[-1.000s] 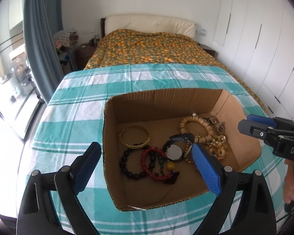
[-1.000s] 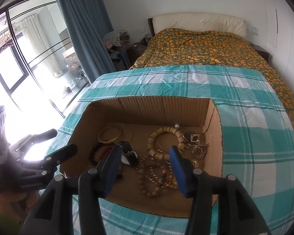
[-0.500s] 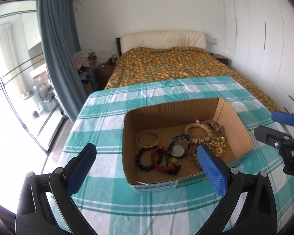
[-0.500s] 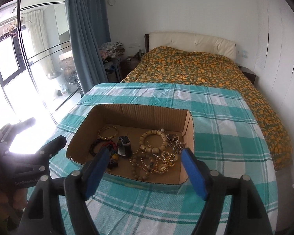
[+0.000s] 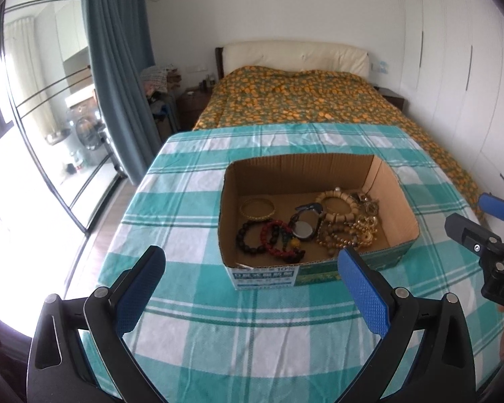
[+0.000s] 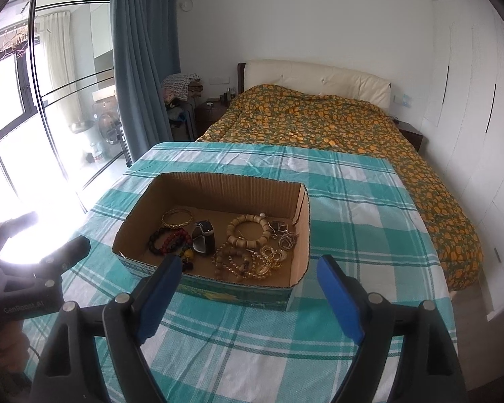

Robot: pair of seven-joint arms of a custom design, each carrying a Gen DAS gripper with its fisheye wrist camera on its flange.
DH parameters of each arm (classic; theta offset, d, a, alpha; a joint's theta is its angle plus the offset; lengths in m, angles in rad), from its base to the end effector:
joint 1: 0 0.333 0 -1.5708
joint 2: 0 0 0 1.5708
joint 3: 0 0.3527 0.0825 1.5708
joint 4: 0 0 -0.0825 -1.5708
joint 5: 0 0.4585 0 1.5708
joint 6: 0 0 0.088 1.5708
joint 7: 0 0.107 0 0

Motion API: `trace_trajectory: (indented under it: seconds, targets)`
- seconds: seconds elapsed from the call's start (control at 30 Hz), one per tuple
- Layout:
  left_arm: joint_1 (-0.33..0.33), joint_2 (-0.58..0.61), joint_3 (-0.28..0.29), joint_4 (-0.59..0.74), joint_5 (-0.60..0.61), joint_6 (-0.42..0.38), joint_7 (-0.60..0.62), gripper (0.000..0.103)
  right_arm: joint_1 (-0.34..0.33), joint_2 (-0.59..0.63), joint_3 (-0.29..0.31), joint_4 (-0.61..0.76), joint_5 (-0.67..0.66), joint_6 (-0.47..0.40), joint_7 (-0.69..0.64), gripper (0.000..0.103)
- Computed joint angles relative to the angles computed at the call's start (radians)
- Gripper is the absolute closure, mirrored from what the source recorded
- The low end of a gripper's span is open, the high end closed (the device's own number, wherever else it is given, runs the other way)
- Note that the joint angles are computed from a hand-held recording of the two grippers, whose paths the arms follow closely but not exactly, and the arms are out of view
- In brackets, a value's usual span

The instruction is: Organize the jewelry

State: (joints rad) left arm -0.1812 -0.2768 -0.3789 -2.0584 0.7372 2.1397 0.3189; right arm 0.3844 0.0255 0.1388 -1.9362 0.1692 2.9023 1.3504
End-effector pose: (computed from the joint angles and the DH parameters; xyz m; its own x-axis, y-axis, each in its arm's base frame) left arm 0.4924 -0.2992 0.6118 0.4010 -0.9129 -0.0766 -0.6371 -0.2178 -0.7393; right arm 0.5987 0.3325 0.5924 0.5548 -0.8318 0.0184 -0.4792 -0.3375 -0.8102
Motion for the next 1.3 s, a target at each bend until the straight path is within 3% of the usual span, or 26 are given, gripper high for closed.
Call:
trace_trajectory:
  seconds: [0.7,1.3]
  targets:
    - [-0.004,-0.018,0.003,0.001,-0.051,-0.011,0.042,0.000,0.028,-0.035,-0.004,-0.004,0.061,-0.055,-0.072,0.019]
    - [0.011,-0.037,-0.006,-0.006,-0.059,-0.035,0.037,0.000,0.047,-0.061,-0.008,-0.013,0.008,-0.066,-0.027,0.019]
